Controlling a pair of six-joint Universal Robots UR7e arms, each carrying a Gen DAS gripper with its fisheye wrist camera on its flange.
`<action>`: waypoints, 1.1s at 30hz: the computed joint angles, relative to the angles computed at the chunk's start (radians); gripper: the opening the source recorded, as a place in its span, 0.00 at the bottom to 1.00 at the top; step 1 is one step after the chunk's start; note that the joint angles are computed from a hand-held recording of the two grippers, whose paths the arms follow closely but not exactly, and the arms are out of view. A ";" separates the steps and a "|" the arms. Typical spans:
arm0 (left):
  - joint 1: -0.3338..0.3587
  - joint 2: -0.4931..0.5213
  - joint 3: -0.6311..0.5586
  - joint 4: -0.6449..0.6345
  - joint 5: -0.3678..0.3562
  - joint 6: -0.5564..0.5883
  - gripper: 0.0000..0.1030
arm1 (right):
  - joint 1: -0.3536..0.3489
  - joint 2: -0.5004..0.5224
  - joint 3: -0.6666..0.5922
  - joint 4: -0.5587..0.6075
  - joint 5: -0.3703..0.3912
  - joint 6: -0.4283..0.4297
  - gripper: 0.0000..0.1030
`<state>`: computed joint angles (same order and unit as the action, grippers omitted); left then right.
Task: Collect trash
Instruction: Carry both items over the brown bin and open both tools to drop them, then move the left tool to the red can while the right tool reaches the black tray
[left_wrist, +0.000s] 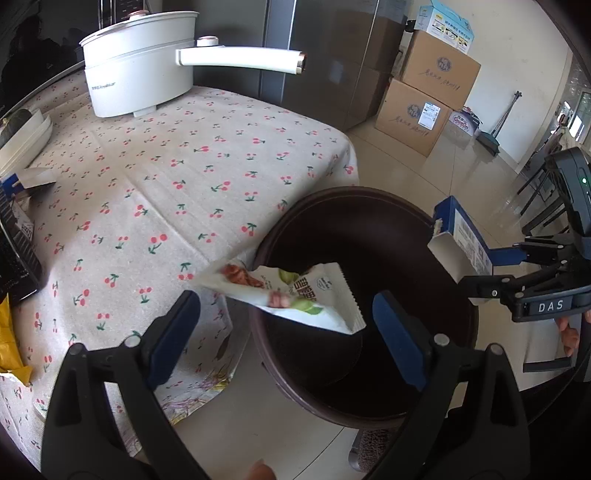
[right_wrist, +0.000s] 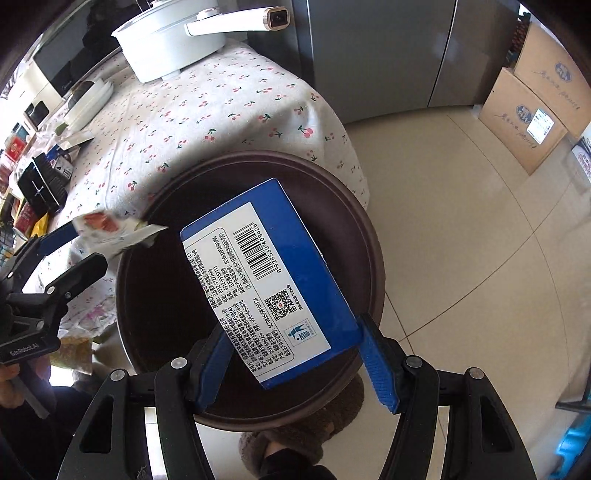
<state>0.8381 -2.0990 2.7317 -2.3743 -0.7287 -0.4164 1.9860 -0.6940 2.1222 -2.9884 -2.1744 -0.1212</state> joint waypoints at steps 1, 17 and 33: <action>-0.003 -0.010 0.000 0.018 0.012 -0.009 0.92 | 0.000 0.000 -0.002 0.002 0.001 0.000 0.65; -0.038 -0.185 -0.038 0.355 0.112 -0.136 0.98 | 0.019 0.028 -0.026 0.003 0.001 -0.012 0.68; -0.084 -0.403 -0.126 0.827 0.161 -0.344 0.98 | 0.075 0.078 -0.101 0.056 0.006 -0.017 0.88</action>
